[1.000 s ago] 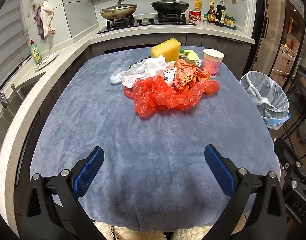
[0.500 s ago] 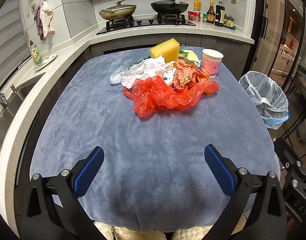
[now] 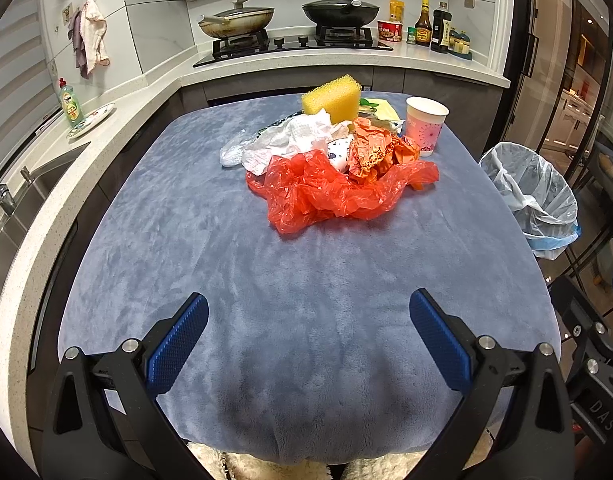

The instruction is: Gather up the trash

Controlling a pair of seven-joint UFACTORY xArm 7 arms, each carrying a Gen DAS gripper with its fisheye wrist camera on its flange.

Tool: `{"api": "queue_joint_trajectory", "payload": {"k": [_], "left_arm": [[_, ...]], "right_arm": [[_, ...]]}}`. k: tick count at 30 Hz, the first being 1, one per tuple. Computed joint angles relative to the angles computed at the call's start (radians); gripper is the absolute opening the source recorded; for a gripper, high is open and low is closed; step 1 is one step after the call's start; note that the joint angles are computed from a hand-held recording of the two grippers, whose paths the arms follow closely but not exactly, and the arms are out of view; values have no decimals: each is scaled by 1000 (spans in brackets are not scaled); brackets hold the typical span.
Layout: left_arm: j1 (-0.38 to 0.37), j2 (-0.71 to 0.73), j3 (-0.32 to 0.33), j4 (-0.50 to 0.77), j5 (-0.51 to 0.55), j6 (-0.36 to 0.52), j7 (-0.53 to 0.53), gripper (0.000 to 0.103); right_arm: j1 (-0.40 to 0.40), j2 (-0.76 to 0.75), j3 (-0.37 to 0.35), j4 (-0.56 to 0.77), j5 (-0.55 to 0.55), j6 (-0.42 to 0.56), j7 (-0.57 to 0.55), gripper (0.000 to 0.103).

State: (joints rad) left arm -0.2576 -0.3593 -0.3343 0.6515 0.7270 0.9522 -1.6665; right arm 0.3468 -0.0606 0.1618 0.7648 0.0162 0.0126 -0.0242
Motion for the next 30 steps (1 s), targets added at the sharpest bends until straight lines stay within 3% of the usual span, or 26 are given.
{"api": "queue_joint_trajectory", "payload": {"k": [6, 9, 16, 23, 30], "left_arm": [[0, 6, 2, 2, -3, -4, -6, 96], [2, 8, 7, -1, -3, -14, -10, 96], [33, -16, 48, -48, -15, -91, -2, 96], [121, -54, 64, -111, -10, -168, -20, 96], [213, -29, 92, -129, 46, -284, -12, 96]], "right_arm": [[-6, 5, 6, 6, -32, 3, 32, 97], [13, 9, -14, 8, 43, 6, -43, 97], [4, 46, -8, 34, 61, 6, -70, 97], [4, 115, -24, 94, -140, 4, 105, 97], [21, 186, -38, 170, -190, 16, 148, 97]]}}
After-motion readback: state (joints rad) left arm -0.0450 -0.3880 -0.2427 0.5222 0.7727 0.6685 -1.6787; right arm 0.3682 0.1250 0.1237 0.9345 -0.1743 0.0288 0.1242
